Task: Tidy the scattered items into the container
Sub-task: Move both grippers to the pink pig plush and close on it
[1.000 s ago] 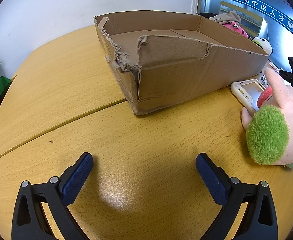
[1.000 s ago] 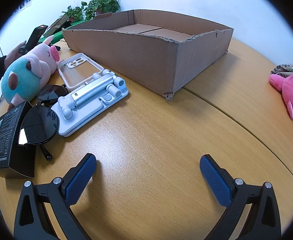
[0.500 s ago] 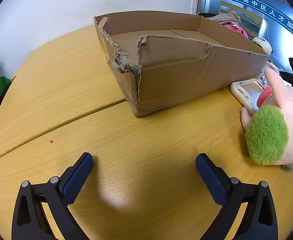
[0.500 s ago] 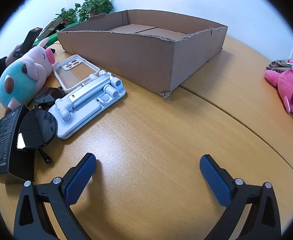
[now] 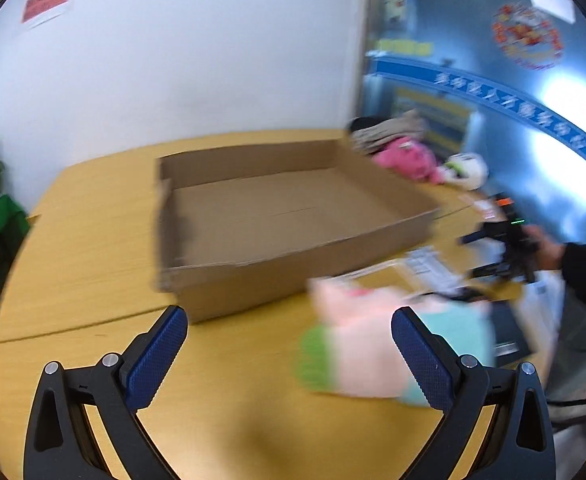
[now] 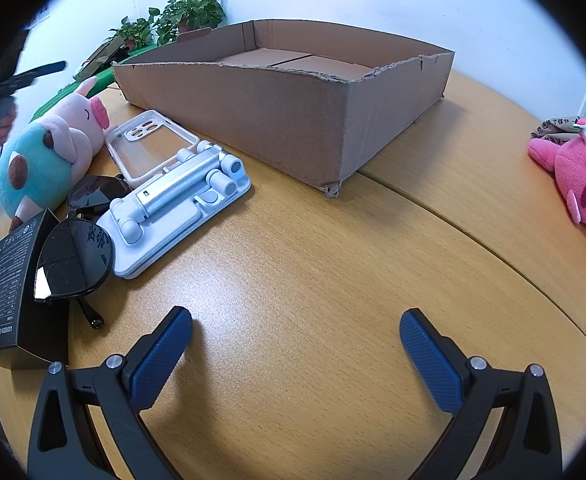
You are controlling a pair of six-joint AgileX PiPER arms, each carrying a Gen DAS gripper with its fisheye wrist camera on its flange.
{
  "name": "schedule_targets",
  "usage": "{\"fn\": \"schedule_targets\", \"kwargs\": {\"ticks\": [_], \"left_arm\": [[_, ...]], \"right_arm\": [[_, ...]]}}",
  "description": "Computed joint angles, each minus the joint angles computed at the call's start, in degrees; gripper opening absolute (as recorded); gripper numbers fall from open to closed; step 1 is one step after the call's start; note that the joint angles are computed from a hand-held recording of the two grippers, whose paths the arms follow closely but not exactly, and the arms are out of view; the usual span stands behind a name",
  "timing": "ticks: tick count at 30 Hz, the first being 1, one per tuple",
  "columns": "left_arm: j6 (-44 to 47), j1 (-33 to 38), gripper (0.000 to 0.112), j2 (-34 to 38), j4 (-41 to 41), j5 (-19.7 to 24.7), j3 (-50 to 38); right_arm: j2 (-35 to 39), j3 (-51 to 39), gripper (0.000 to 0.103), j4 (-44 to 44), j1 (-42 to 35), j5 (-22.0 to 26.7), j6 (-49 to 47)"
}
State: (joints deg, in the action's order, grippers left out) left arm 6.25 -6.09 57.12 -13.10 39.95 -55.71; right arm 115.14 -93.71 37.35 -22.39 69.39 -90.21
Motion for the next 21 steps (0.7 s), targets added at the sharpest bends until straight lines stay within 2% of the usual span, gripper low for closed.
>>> {"fn": "schedule_targets", "kwargs": {"ticks": [3, 6, 9, 11, 13, 14, 16, 18, 21], "left_arm": [[-12.8, -10.8, 0.103, 1.3, 5.5, -3.6, -0.1], [-21.1, -16.7, 0.103, 3.1, 8.8, -6.3, -0.2], [-26.5, -18.6, 0.103, 6.6, 9.8, -9.0, -0.6], [-27.4, -17.2, 0.103, 9.6, 7.4, -9.6, -0.5], [-27.8, -15.7, 0.096, 11.8, 4.1, -10.2, 0.5], [-30.4, -15.8, 0.094, 12.6, 5.3, -10.7, 1.0], [-39.1, -17.1, 0.087, 13.3, 13.2, -11.0, 1.5], [-42.4, -17.5, 0.081, 13.2, 15.9, -10.9, 1.7], [-45.2, -18.6, 0.080, 14.3, 18.8, -8.9, 0.8]], "right_arm": [[0.1, -0.1, 0.103, 0.0, 0.0, 0.1, 0.1], [0.1, -0.1, 0.103, 0.0, 0.1, 0.0, 0.1], [0.1, -0.1, 0.103, 0.0, 0.1, 0.0, 0.1], [0.1, -0.1, 0.103, 0.0, 0.1, 0.0, 0.1], [0.1, -0.2, 0.103, 0.0, 0.1, 0.0, 0.1], [0.0, -0.1, 0.103, 0.1, 0.1, -0.1, 0.0], [-0.3, 0.5, 0.103, 0.2, 0.2, -0.9, 0.3], [-2.0, 3.0, 0.102, 0.5, 0.3, -3.9, 1.0], [-10.3, 13.9, 0.102, 4.5, -0.2, -15.1, -3.6]]}}
